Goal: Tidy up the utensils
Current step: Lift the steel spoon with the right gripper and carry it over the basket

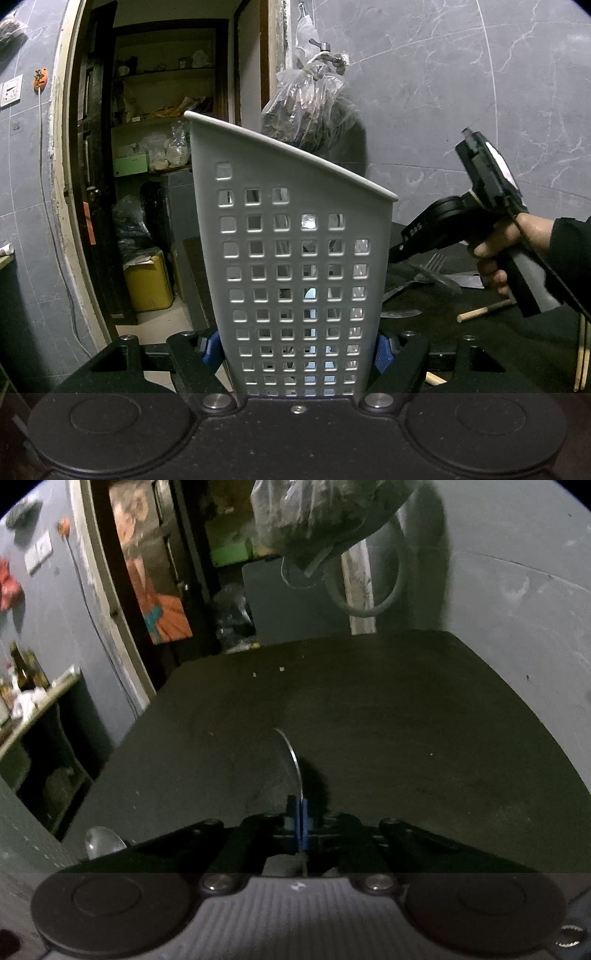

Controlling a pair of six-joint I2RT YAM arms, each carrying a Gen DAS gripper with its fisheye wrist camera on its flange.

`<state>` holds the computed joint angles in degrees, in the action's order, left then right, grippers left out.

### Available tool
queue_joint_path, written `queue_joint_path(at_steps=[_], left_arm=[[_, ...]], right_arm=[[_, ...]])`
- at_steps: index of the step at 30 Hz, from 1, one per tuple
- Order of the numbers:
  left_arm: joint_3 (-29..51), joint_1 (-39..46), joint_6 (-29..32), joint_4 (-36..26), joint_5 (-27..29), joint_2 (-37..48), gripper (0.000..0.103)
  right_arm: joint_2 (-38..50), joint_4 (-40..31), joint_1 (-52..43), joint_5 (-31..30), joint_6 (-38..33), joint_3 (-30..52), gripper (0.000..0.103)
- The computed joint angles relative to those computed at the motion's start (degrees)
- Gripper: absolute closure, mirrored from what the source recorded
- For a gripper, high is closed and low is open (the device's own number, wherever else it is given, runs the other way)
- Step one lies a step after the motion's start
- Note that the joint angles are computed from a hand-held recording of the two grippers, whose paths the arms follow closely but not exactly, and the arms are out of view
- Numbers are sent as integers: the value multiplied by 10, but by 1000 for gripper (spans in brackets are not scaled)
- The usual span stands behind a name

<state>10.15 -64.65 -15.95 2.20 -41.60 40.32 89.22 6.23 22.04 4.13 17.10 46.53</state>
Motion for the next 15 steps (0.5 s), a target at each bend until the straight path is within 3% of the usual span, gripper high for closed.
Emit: queue_joint_path(at_steps=[5, 12, 15], left_arm=[[2, 3, 0, -2, 1, 1, 28], [4, 0, -3, 1, -3, 8, 28], [4, 0, -2, 1, -2, 8, 28]], right_arm=[[-51, 58, -17, -36, 33, -54, 101], [-181, 218, -21, -98, 124, -195, 101], [-227, 245, -13, -106, 143, -231, 101]])
